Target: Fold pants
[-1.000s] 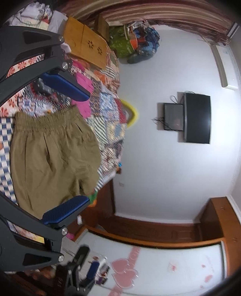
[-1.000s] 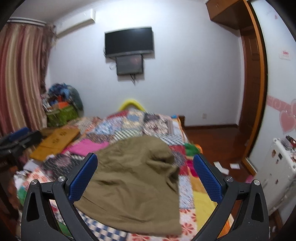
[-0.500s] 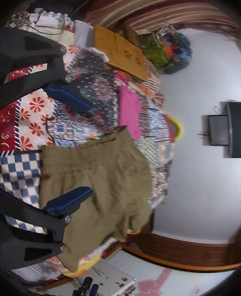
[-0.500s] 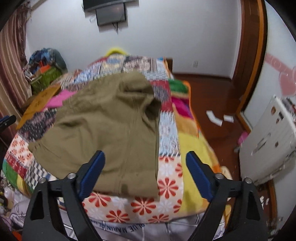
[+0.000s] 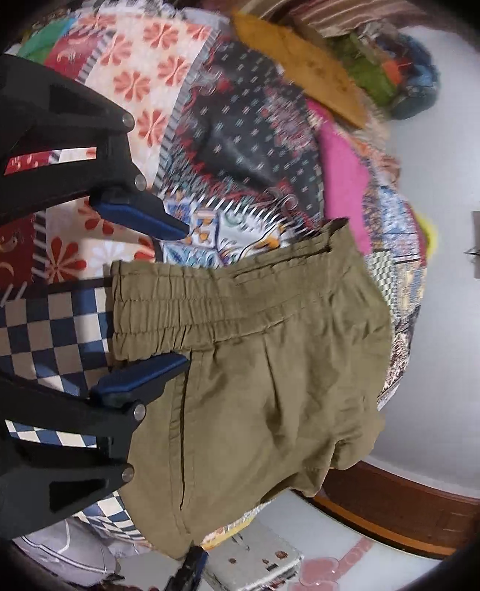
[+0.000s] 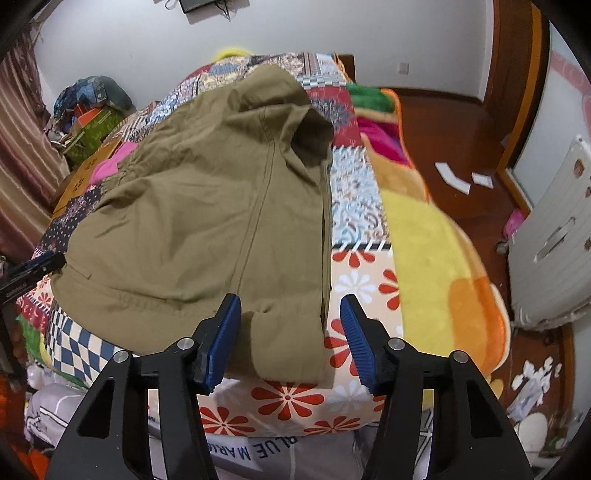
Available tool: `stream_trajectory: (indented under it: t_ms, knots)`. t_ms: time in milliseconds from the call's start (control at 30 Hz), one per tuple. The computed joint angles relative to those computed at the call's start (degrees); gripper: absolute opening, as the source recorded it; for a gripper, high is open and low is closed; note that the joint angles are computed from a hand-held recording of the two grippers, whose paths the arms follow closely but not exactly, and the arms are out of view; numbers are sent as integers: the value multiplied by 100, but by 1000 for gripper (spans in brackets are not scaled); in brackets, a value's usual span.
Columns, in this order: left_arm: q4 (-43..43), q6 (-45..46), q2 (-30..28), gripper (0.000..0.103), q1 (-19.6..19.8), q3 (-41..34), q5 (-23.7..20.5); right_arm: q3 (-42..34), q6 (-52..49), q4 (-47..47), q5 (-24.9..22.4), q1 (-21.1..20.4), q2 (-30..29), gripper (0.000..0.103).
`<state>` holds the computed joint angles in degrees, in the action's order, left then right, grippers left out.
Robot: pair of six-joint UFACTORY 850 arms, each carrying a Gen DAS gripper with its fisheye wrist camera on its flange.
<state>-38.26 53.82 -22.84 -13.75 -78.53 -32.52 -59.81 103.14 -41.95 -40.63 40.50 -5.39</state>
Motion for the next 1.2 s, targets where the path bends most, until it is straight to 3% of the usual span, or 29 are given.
stream_trajectory:
  t_ms: [133, 333, 500, 833, 1200]
  knots:
    - [-236, 156, -68, 55, 40, -62, -294, 58, -218, 272, 250, -50, 25, 45]
    - [-270, 179, -148, 51, 74, -150, -560, 155, -320, 474, 480, -88, 90, 37]
    - [-200, 194, -64, 48, 58, -114, -454, 231, -67, 320, 439, -73, 145, 13]
    - [-482, 517, 261, 44, 165, 22, -530, 199, 194, -204, 210, 128, 292, 8]
    - [-90, 382, 484, 47, 239, 363, -546, 319, -393, 354, 236, -14, 374, 8]
